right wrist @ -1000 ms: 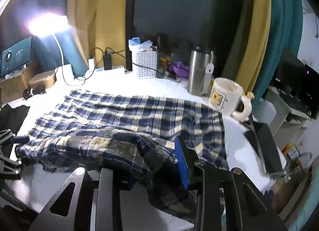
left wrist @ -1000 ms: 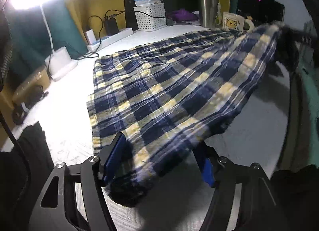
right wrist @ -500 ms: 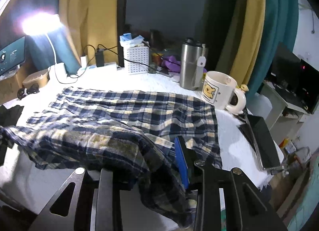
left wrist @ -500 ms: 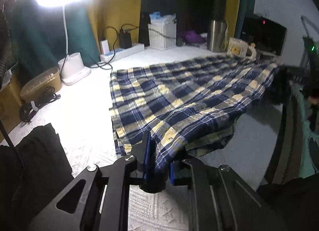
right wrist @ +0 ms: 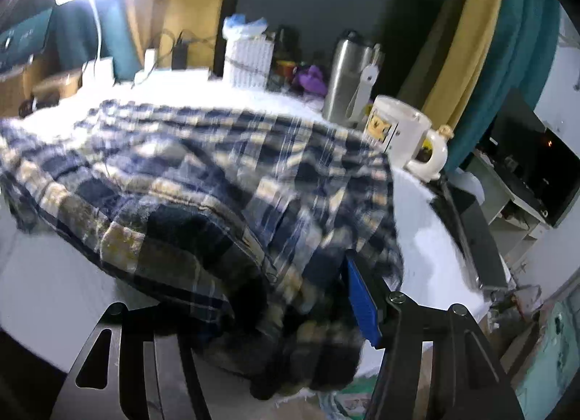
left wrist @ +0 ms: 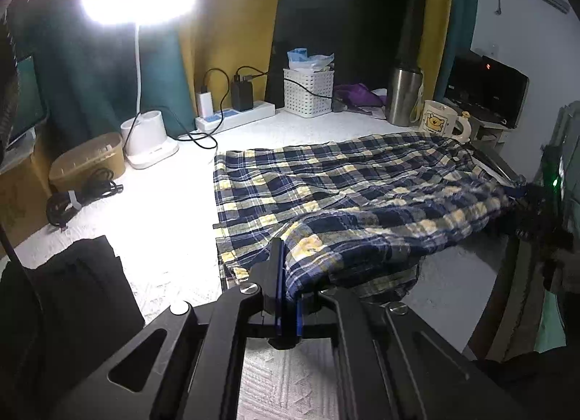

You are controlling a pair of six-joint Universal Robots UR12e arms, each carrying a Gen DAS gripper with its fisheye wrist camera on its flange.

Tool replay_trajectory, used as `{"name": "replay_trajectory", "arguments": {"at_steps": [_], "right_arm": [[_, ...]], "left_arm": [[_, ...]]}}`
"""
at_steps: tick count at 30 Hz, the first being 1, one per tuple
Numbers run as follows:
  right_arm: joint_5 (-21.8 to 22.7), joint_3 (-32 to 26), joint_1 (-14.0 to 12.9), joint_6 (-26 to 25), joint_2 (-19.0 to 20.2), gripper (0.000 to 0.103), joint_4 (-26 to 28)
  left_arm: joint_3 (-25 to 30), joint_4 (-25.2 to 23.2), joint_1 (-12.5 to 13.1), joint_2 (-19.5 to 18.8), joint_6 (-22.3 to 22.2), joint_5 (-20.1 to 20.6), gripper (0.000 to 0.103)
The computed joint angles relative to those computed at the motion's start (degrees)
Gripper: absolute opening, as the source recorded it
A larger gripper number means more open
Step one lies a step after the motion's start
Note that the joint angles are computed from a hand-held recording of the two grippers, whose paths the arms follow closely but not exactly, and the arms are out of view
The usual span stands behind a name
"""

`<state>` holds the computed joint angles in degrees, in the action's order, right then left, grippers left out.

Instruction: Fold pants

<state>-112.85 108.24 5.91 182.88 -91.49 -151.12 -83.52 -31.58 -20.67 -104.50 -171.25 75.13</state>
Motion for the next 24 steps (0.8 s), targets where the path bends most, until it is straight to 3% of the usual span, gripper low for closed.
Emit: {"name": "replay_trajectory", "arguments": {"at_steps": [6, 8, 14, 24], "right_arm": [[-0.20, 1.89, 0.34, -0.87, -0.72, 0.061, -1.71], [0.76, 2.19, 0.21, -0.68, -1.27, 0.044, -2.03], [-0.16, 2.37, 0.93, 0.87, -2.88, 0.025, -2.62], [-6.27, 2.85, 3.10, 0.91, -6.16, 0.018, -7.90]], "left_arm": [[-0.83, 0.85, -0.10, 0.85, 0.43, 0.02, 0.004], [-1.22, 1.19, -0.05, 1.31, 0.75, -0.56, 0.004], [-2.30, 3.43, -0.33, 2.66, 1.64, -1.64, 0.004], [-4.39, 9.36, -0.65, 5.35, 1.59, -2.93, 0.004]]}}
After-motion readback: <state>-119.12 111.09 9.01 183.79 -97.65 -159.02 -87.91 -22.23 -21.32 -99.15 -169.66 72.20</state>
